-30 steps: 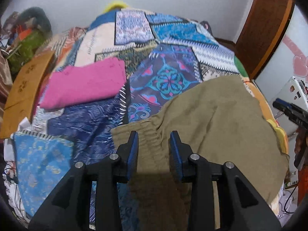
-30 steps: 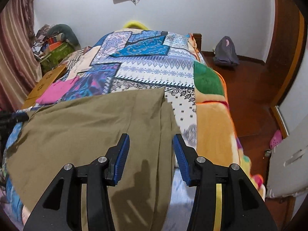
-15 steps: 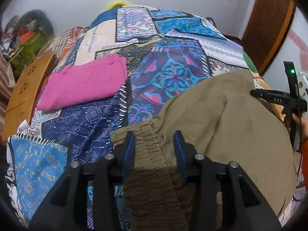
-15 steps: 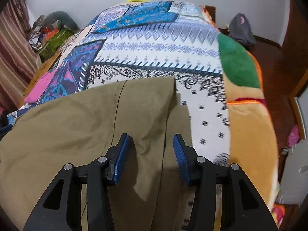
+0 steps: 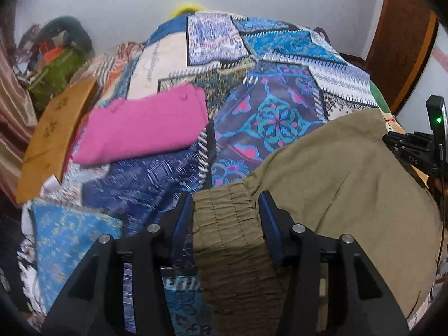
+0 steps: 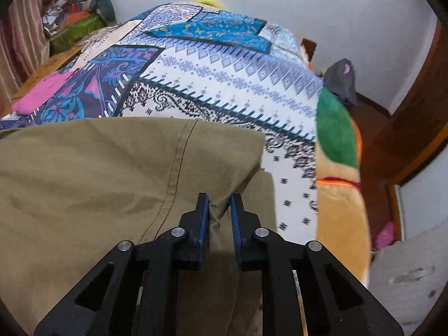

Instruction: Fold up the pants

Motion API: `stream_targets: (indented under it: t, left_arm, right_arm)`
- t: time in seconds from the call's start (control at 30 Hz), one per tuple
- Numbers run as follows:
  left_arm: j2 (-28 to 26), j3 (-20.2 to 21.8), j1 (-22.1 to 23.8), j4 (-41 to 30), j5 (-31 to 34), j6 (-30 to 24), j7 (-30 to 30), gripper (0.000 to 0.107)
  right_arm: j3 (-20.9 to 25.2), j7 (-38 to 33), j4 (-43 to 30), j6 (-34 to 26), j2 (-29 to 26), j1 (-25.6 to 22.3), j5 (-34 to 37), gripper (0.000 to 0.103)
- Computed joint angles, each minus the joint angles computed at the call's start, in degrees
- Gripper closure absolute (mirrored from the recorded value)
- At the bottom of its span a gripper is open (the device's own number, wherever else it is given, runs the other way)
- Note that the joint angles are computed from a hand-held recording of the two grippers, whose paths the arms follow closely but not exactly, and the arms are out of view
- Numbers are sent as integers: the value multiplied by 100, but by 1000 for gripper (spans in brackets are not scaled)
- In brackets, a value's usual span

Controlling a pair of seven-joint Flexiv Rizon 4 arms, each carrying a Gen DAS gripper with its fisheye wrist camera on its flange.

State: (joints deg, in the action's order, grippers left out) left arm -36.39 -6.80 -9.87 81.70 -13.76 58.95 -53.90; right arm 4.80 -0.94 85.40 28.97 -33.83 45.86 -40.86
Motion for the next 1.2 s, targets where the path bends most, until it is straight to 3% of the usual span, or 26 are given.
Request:
stream_targets:
  t: [0.07, 0.17, 0.27, 0.4, 0.5, 0.6, 0.73, 0.87, 0.93, 1.2]
  left_arm:
    - [150, -92, 72, 145, -78, 282, 110, 57]
    - [365, -365, 282, 342, -449, 345, 369, 57]
    - [602, -698, 511, 610, -1003, 118, 873, 57]
    - [830, -790, 478, 1045, -1420, 44, 1477, 57]
    - [805, -609, 289, 1143, -1335, -121, 1516, 57]
    - [694, -434, 157, 1100, -1170, -321, 1387, 57]
    - [699, -416, 170, 1278, -1188, -151, 1412, 57]
    - [766, -435, 204, 1459, -1173, 76, 1567, 56]
    - [809, -457, 246, 1549, -1216, 148, 1650, 55]
    - [1214, -489, 465, 2150, -1642, 414, 1928, 47]
  right_arm:
    - [-18, -85, -114, -413, 79, 126, -67, 77]
    - [0, -106, -167, -661, 246, 259, -296, 54]
    - [19, -138, -305, -761, 322, 359, -539, 50]
    - [34, -96, -552, -101, 226, 359, -756, 43]
    - [-8, -123, -801, 617, -41, 336, -730, 37]
    - [41, -353, -1240, 1490, -562, 191, -227, 37]
    - [333, -1008, -1865, 1677, -1186, 90, 783, 37]
    - [-115, -605, -1282, 1957, -868, 460, 732, 37]
    - [-184, -530, -1078, 1661, -669, 621, 649, 37]
    - [-68, 1097, 386, 1559, 284, 875, 9, 34]
